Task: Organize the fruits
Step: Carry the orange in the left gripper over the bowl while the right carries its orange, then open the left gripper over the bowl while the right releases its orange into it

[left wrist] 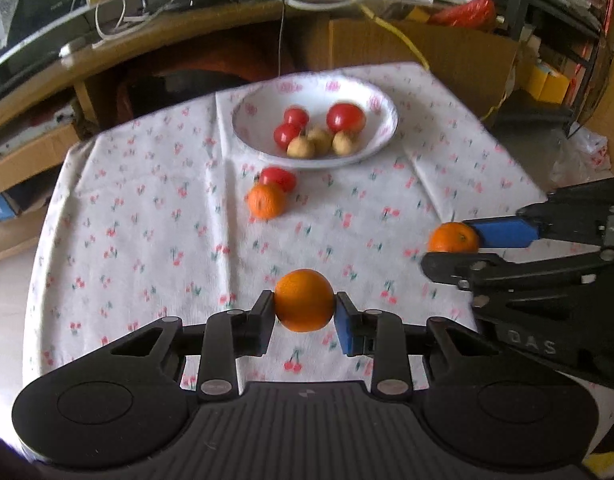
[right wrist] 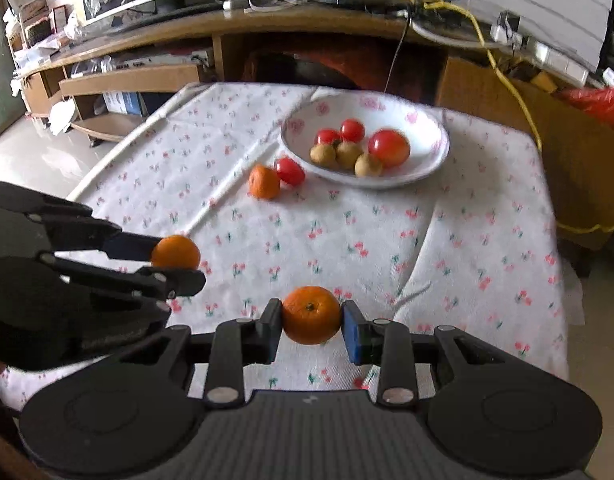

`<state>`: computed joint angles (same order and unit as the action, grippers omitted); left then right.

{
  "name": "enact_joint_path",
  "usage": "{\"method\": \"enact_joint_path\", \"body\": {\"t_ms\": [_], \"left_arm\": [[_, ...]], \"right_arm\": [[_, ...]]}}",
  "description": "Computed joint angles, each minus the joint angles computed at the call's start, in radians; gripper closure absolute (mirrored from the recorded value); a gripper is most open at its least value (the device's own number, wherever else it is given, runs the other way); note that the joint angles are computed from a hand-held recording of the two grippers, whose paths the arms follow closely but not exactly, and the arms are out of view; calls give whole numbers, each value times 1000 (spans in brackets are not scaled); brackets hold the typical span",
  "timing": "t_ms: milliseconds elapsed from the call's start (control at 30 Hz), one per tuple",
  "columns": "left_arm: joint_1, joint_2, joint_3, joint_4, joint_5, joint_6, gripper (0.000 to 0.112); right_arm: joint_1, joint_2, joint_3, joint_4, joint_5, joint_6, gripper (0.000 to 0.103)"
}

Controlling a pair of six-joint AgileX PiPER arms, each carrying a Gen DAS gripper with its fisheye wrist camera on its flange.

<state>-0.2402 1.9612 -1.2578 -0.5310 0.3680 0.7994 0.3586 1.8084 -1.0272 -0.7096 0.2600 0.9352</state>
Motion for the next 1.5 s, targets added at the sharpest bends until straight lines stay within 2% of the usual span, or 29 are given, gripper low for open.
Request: {"method": "enact_joint_path", "body": {"t_ms": [133, 367, 600, 733, 1000, 1233, 1333, 1500], "left_arm": [[-9, 47, -92, -27, 29, 23, 73], [-13, 199, -361, 38, 121, -102, 73], [-42, 382, -691, 209, 223, -295, 74], [-52, 486, -878, 263, 292, -358, 74], [-59, 626, -1109, 302, 394, -408, 73], [-60, 677, -1194, 309, 418, -433, 70], [-55, 701, -1241, 308, 442, -448, 65], [-58, 722, -1280, 310, 457, -458, 63]], "right_arm": [[-14, -2, -30, -56, -4, 52, 70], [-91, 96, -201, 122, 24, -139, 70], [-174, 264, -444, 358, 73, -400, 70], [-201, 342, -560, 384, 95, -462, 70], [-230, 459, -731, 387, 139, -484, 70], [-234, 514, -813, 426, 125, -571, 70], [-241, 541, -841, 424, 115, -568, 70], [-252, 589, -914, 461, 149, -606, 70]]}}
